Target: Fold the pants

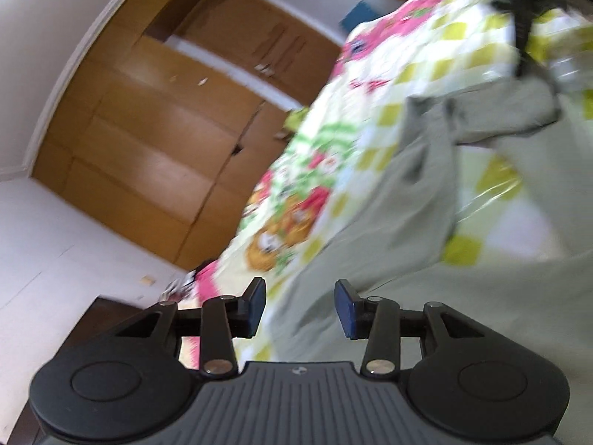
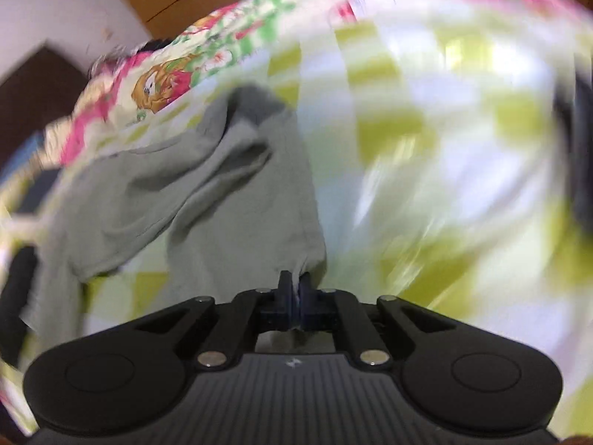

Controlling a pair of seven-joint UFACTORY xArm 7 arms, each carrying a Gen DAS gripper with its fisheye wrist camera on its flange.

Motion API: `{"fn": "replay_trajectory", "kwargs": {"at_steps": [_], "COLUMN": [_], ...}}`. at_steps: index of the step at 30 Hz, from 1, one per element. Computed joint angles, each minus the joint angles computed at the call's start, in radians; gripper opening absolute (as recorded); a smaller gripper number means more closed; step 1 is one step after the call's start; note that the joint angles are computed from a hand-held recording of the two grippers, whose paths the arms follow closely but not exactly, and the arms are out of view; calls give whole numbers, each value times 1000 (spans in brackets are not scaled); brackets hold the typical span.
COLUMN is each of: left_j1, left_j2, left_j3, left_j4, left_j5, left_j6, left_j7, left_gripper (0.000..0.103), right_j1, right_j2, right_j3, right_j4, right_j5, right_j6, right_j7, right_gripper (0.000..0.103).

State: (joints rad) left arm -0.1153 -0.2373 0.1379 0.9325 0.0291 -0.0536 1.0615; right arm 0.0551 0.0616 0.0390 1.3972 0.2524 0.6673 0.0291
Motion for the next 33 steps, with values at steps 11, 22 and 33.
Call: {"fn": "replay_trajectory", "kwargs": {"at_steps": [11, 22, 33], "left_j1": [-45, -57, 67], "left_j2": [-37, -350, -492], "left_j3": [-64, -10, -38], "left_j4": [-46, -317, -403], "left_j5": [-50, -79, -9], "left_j6": [50, 140, 222], "left_j7": [-53, -81, -188], "left_gripper": [58, 62, 67], "right_j1": [346, 170, 138], "right_j2": [80, -221, -277], "right_j3": [-448, -22, -9], "right_j4": [231, -384, -322], "right_j5": [-315, 498, 773], "right_j6": [-85, -96, -245], "right_j7": [156, 77, -75], "right_gripper": [41, 46, 4]}}
